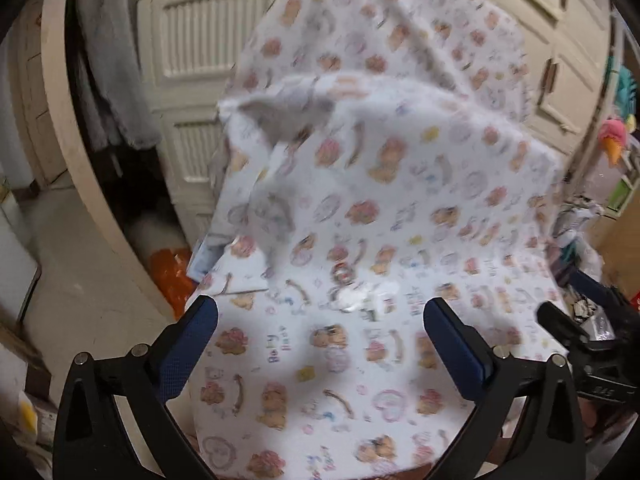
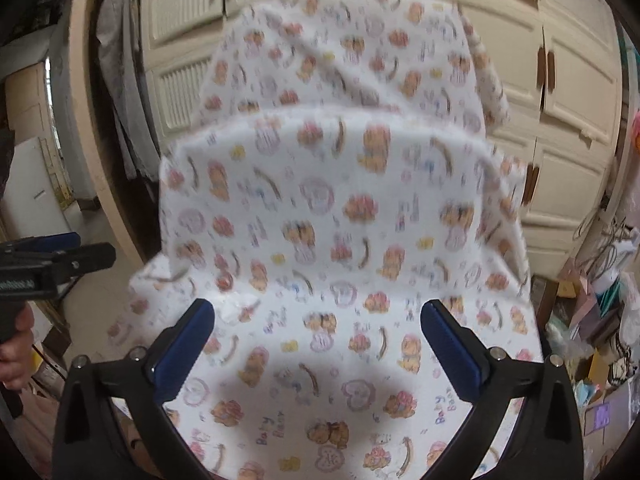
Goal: Collect trash
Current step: 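Raise both tools back toward the remaining items on the chair, then grasp the red-and-silver ring with the left tool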
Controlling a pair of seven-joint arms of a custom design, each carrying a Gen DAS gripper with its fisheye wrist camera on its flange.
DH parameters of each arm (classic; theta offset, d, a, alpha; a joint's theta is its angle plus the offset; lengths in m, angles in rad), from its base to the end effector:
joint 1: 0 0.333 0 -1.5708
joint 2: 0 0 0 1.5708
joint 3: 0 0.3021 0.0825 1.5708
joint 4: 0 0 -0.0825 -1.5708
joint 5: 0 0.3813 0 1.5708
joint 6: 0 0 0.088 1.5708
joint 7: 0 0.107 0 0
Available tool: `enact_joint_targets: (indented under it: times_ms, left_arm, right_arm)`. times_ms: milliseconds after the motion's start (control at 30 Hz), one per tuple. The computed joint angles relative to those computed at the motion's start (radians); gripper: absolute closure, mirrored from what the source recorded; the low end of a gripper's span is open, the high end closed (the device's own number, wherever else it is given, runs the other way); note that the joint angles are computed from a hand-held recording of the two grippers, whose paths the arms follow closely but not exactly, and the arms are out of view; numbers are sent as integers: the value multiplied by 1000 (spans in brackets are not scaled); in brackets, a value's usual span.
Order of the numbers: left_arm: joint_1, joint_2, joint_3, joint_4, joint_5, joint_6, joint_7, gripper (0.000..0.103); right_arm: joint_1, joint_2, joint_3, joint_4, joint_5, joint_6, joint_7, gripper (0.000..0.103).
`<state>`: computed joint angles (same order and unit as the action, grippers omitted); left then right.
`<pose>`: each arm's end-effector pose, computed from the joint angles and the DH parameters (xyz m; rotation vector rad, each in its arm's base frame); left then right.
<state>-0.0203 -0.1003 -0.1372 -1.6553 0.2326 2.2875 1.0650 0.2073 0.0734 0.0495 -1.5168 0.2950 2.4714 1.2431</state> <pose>0.5621 -0.0888 0.7098 -1.9912 1.5344 -0.7273 0.6058 0.1569 0.7031 -1.9274 1.2269 -0.5548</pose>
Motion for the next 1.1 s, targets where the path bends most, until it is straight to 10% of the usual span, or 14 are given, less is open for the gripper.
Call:
enact_joint_targets:
  times_ms: [400,1100]
  left_arm:
    - [16,251,24,263,-225,-117,165,26]
    - [-39,567,26,628,-175,-299,152,85]
  right_arm:
    - [11,125,2,105,-123,-76,75,0]
    - [9,215,20,226,-97,-212,119,0]
